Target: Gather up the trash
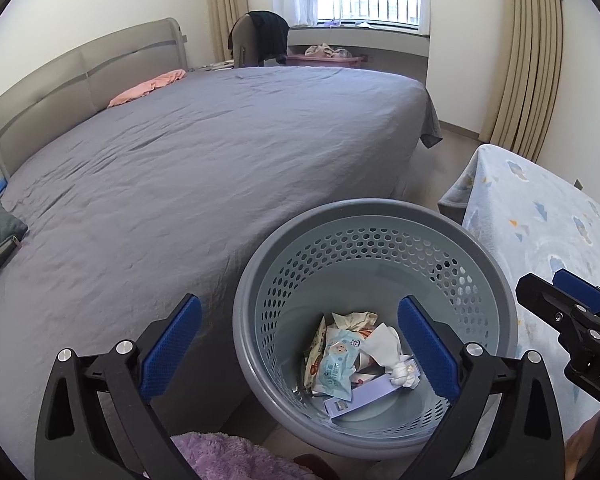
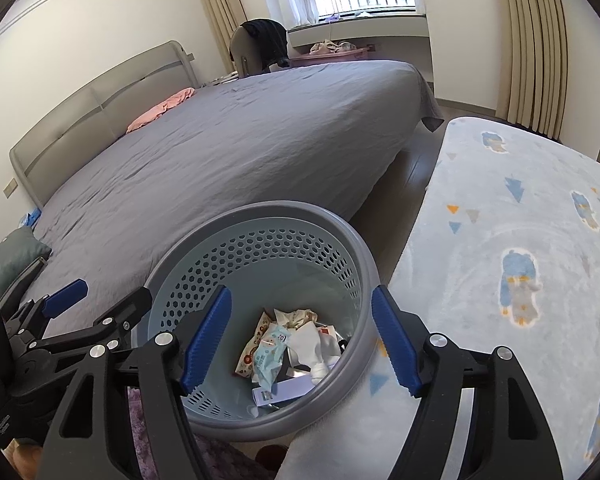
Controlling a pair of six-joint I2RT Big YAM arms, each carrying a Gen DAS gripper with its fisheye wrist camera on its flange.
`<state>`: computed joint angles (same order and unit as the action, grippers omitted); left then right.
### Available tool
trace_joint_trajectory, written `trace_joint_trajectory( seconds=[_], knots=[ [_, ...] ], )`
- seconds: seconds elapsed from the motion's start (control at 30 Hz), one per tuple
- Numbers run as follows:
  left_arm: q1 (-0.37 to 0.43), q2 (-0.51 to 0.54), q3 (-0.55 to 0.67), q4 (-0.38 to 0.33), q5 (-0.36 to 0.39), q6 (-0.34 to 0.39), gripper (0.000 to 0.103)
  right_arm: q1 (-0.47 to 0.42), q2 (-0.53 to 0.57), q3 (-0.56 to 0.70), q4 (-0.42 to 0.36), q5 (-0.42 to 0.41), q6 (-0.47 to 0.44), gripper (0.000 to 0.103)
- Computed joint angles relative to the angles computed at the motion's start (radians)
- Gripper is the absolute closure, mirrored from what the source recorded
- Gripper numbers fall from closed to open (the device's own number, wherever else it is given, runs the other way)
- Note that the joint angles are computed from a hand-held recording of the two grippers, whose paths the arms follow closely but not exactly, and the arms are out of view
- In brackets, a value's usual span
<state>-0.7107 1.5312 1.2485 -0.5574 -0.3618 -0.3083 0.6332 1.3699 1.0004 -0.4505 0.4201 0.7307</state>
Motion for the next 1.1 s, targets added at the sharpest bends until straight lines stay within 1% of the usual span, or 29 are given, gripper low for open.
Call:
trace_joint_trajectory(
  seconds=[0.8,1.1],
  knots=[
    [-0.009,0.001,0.007,-0.014,-0.015,0.001,0.006,-0.004,-0.015,-0.015,0.006,0.004,0.008,0.033],
    [-0.006,-0.002,0.001,-0.014,-0.008,-0.005,0.006,-0.003,-0.018,-0.017,0.004,0.006,0.008,0.033]
  ],
)
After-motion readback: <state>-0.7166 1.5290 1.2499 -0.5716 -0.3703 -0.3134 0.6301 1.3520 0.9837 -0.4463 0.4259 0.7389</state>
